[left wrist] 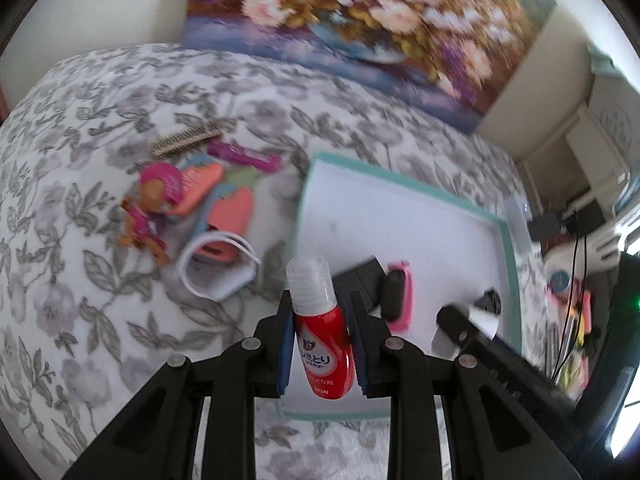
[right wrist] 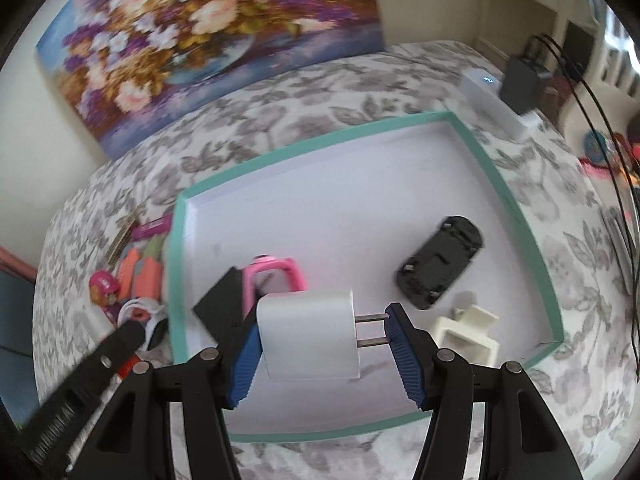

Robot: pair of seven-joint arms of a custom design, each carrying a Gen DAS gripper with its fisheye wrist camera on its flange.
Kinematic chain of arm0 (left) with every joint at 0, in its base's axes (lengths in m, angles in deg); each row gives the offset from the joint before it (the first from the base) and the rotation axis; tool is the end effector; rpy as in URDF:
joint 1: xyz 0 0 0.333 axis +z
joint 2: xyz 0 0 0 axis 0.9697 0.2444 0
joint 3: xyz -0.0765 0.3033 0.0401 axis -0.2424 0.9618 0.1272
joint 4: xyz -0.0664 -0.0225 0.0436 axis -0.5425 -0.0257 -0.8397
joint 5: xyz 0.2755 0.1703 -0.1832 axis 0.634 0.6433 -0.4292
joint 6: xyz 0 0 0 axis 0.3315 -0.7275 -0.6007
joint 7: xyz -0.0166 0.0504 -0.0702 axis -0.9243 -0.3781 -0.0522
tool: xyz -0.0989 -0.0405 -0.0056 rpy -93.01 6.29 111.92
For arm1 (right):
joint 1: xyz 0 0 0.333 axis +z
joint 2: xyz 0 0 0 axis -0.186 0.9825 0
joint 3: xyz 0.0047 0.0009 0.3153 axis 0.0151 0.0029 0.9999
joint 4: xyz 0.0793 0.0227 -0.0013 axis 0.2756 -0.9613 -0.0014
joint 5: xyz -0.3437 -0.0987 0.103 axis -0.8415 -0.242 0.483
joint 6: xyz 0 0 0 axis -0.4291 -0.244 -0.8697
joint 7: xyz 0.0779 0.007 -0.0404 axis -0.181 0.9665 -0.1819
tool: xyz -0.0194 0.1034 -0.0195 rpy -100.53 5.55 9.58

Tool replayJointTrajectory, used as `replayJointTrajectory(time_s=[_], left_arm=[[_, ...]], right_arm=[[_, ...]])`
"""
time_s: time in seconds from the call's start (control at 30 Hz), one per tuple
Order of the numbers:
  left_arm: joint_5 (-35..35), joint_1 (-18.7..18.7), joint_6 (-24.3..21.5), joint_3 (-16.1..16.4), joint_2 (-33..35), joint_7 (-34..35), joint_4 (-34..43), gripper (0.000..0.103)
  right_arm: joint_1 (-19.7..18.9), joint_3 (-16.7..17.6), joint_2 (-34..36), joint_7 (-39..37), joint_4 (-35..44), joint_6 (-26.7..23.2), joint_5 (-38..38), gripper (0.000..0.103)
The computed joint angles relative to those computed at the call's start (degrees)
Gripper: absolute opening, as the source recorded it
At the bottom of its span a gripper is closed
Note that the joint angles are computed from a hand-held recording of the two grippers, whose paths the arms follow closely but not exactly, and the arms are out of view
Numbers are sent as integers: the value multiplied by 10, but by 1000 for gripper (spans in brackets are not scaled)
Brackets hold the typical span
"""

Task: Organize rigid objects
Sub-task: 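Grasp the red-and-white bottle with the left tool while the right tool carries the charger to the tray, then lower the bottle and charger into the tray and open both tools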

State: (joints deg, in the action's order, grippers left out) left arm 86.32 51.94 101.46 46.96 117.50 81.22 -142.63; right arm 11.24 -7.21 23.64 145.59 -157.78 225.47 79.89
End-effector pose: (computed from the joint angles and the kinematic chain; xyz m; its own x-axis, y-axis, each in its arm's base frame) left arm 0.6291 -0.3911 0.4356 0.1888 -0.9438 0.2713 -0.8806 -0.2850 -0.3786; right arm 0.6429 0.2385 0.4139 -0.1473 -0.9731 -0.1772 -0.8992 0.2064 -0.3858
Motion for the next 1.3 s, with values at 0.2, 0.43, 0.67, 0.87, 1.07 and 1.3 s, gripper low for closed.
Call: replayJointTrajectory(time_s=[0.2,0.43,0.67,0.87,1.07,1.3], left_arm=[[-17,-9,-41,-14,38,51,58,26],[-31,-23,-99,-13,72,87,113,26],[-39,-26,-111,-10,79,99,124,26],[-38,-30,-128,-7,86,104,137,27],[-37,-32,-138,-4,91,104,147,32],[-27,-35,-133,1,84,96,140,37]], right_arm=[[-8,-6,-11,16,-18,8,2,63],[-11,1,-5,6,-10,-4,4,63],[-10,2,-1,-6,-5,-10,11,63],[-12,4,3,-8,-3,-18,20,63],[-10,2,4,-3,-2,-20,19,63],[-6,-1,1,2,-4,-8,10,64]])
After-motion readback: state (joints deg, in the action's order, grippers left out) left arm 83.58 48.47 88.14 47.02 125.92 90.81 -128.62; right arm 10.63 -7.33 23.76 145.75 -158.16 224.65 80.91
